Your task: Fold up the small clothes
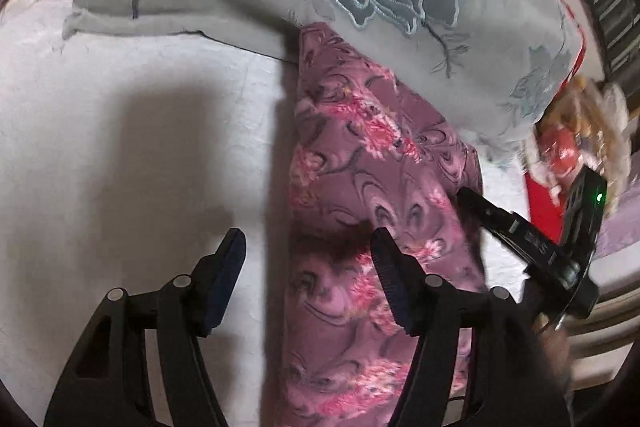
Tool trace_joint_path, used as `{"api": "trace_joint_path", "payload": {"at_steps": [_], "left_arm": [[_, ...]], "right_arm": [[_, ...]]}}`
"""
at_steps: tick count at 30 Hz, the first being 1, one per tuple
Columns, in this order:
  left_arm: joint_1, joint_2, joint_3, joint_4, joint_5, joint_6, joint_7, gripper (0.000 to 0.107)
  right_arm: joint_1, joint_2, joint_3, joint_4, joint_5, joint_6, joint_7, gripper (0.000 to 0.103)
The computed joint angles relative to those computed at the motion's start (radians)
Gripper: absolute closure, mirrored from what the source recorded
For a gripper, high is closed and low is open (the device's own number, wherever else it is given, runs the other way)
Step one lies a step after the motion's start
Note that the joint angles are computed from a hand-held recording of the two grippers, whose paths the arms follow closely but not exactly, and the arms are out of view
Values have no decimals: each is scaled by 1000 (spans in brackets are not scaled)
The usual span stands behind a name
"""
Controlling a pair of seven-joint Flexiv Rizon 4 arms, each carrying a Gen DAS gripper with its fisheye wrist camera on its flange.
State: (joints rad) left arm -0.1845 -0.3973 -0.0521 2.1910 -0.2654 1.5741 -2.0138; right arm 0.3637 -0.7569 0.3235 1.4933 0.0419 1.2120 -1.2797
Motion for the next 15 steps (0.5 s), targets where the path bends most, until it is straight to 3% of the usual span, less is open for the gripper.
{"api": "trace_joint_path", "payload": {"at_steps": [1, 2, 4, 6, 7, 11, 13, 15], "left_arm": [[-43, -10, 49, -17, 23, -8, -14, 43], [-80, -17, 91, -31, 44, -19, -29, 43], [-126, -37, 144, -63, 83, -44, -52, 42], [-103, -53, 119, -81, 79, -55, -52, 42], [-98, -43, 119, -72, 84, -57, -53, 42], [-204, -12, 256, -92, 198, -114, -126, 42], [-226, -2, 283, -99, 248, -129, -170, 42], [-219, 5, 277, -98, 278, -136, -194, 42]], "right_arm": [[6, -1, 1, -11, 28, -8, -39, 72], [18, 13, -12, 9, 58, 49, -81, 92], [1, 18, -2, 67, 54, 195, -47, 94], [-20, -13, 0, 42, 16, 123, 28, 93], [-58, -24, 44, 33, 58, 114, -9, 95], [-74, 56, 58, 146, 38, 235, -7, 84], [-158, 64, 180, 180, 48, 308, -99, 83], [-236, 81, 285, 240, 42, 342, -172, 76]]}}
